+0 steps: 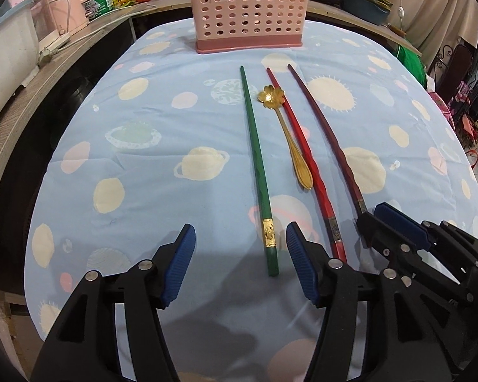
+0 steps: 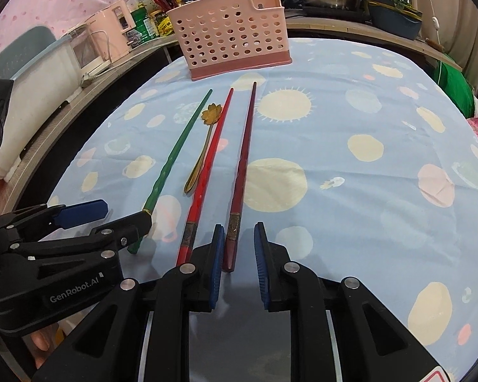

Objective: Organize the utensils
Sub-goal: 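Grasp the green chopstick with the left tool while the right tool grasps the dark red chopstick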

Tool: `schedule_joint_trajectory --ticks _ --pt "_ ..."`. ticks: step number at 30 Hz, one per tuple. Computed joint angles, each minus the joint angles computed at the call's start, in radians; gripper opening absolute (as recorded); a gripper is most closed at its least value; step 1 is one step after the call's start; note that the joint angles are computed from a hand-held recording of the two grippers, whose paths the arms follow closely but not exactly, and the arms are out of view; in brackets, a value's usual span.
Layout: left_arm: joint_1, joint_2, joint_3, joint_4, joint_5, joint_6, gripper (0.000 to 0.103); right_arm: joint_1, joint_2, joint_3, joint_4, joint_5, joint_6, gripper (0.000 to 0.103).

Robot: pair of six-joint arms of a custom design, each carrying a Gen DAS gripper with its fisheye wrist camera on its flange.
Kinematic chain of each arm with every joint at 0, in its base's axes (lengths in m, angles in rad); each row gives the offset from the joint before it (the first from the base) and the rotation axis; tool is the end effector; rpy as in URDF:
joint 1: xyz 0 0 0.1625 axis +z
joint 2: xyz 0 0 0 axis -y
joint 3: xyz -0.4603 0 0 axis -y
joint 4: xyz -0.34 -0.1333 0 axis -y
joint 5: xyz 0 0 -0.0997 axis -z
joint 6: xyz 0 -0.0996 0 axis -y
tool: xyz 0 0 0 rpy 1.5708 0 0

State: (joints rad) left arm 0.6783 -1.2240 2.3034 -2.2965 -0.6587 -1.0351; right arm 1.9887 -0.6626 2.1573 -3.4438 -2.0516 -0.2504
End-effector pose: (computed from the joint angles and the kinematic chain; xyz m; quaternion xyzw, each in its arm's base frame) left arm -0.1701 -0.4094 0.2039 0.0143 0.8871 -0.2660 0.3770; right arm 0.2883 -0.4344 0.0614 0.2706 -0.9158 0.2015 0.2177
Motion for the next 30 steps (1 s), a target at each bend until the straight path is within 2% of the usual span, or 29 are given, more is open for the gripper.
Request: schedule_joint_trajectory --ticks 6,11,20,26,30 --pt "0.006 0.009 0.008 -0.012 0.001 0.008 0.054 0.0 0.003 0.0 -0.007 -0.005 -0.006 0.016" --pt "-0.001 0.011 0.014 -0.023 0.001 0.023 0.039 0.009 0.012 0.002 -0.027 -0.027 -0.032 0.016" --pt "0.002 0.002 0.011 -0.031 -0.021 0.035 0.009 0.009 0.014 0.0 -0.026 -0.027 -0.026 0.014" --pt "0.004 0.002 0.007 -0.032 -0.032 0.041 0.007 0.003 0.008 -0.003 -0.014 -0.023 -0.017 0.008" --pt "0.005 0.001 0.003 -0.034 -0.043 0.046 0.007 -0.004 -0.002 -0.002 0.002 -0.012 -0.005 0.007"
